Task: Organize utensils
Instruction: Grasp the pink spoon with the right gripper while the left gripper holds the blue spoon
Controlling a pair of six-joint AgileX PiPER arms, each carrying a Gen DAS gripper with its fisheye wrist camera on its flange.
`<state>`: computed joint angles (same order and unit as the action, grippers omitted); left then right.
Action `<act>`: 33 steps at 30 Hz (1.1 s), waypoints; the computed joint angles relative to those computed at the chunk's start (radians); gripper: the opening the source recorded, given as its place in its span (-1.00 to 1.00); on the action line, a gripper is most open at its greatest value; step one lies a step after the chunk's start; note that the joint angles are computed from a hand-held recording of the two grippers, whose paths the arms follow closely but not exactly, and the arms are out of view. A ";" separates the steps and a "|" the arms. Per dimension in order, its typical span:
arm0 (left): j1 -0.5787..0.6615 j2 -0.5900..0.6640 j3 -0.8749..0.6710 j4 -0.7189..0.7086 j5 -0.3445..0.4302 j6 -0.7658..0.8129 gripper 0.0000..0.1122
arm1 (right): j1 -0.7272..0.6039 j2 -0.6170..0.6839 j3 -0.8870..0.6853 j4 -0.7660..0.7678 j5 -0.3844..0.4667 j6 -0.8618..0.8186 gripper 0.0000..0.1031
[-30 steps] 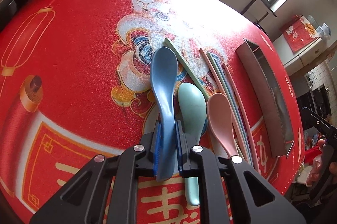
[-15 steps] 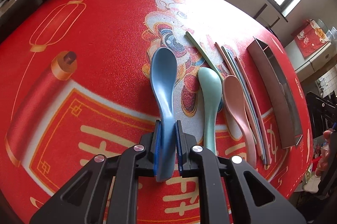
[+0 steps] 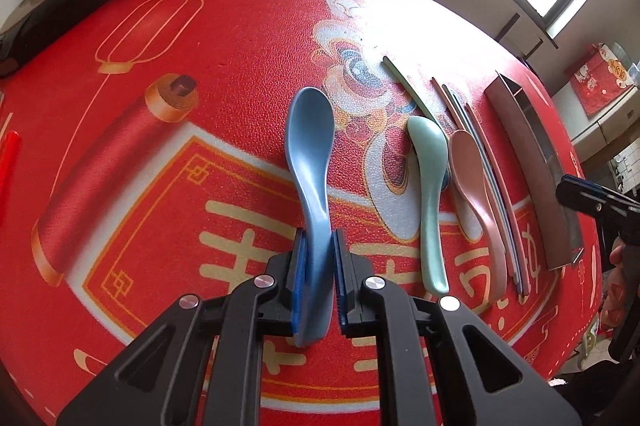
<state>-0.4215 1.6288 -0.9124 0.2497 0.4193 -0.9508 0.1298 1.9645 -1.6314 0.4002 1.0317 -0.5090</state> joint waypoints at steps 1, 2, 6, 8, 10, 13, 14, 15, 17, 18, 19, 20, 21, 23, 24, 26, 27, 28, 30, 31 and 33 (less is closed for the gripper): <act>-0.001 -0.001 0.004 0.004 -0.005 -0.006 -0.78 | 0.015 0.009 -0.001 0.001 0.017 -0.010 0.67; -0.002 -0.002 0.007 0.008 -0.007 -0.010 -0.78 | 0.027 0.018 -0.002 0.003 0.033 -0.018 0.67; 0.013 -0.010 0.023 -0.028 -0.032 0.025 -0.78 | 0.076 0.057 -0.018 -0.017 0.083 -0.023 0.20; 0.018 -0.016 0.033 -0.041 -0.043 0.040 -0.78 | 0.085 0.064 -0.016 -0.013 0.090 -0.020 0.01; 0.019 -0.020 0.041 -0.041 -0.051 0.040 -0.78 | 0.091 0.076 -0.024 -0.008 0.107 -0.018 -0.17; 0.021 -0.022 0.045 -0.042 -0.055 0.039 -0.78 | 0.094 0.090 -0.034 0.004 0.124 -0.024 -0.33; 0.020 -0.021 0.042 -0.040 -0.053 0.038 -0.78 | 0.095 0.094 -0.037 0.007 0.128 -0.027 -0.37; 0.019 -0.020 0.041 -0.034 -0.052 0.032 -0.78 | 0.097 0.100 -0.041 0.010 0.131 -0.028 -0.40; 0.013 -0.019 0.039 -0.017 -0.048 0.015 -0.78 | 0.099 0.111 -0.049 0.016 0.133 -0.029 -0.44; 0.011 -0.018 0.038 -0.009 -0.046 0.006 -0.78 | 0.100 0.118 -0.055 0.018 0.134 -0.027 -0.46; 0.008 -0.019 0.038 -0.003 -0.043 0.001 -0.78 | 0.100 0.124 -0.059 0.022 0.134 -0.024 -0.48; 0.007 -0.019 0.037 0.000 -0.042 -0.003 -0.78 | 0.102 0.130 -0.064 0.025 0.134 -0.020 -0.53; 0.007 -0.019 0.037 0.000 -0.042 -0.003 -0.78 | 0.105 0.135 -0.066 0.022 0.130 -0.014 -0.58; 0.005 -0.018 0.037 0.009 -0.041 -0.012 -0.78 | 0.109 0.140 -0.066 0.020 0.123 -0.009 -0.62; 0.003 -0.018 0.037 0.015 -0.040 -0.018 -0.78 | 0.106 0.141 -0.063 0.027 0.121 -0.013 -0.65; 0.001 -0.016 0.034 0.026 -0.037 -0.027 -0.78 | 0.102 0.138 -0.056 0.037 0.112 -0.010 -0.68; 0.000 -0.015 0.034 0.029 -0.037 -0.032 -0.78 | 0.096 0.136 -0.049 0.044 0.108 -0.012 -0.70; 0.001 -0.015 0.034 0.029 -0.037 -0.032 -0.78 | 0.089 0.134 -0.044 0.052 0.105 -0.013 -0.74; 0.000 -0.016 0.033 0.029 -0.035 -0.033 -0.78 | 0.077 0.127 -0.030 0.066 0.097 -0.018 -0.75; -0.002 -0.014 0.031 0.033 -0.032 -0.039 -0.78 | 0.069 0.121 -0.020 0.073 0.092 -0.023 -0.75; -0.005 -0.010 0.025 0.041 -0.026 -0.049 -0.78 | 0.060 0.111 -0.002 0.087 0.085 -0.032 -0.75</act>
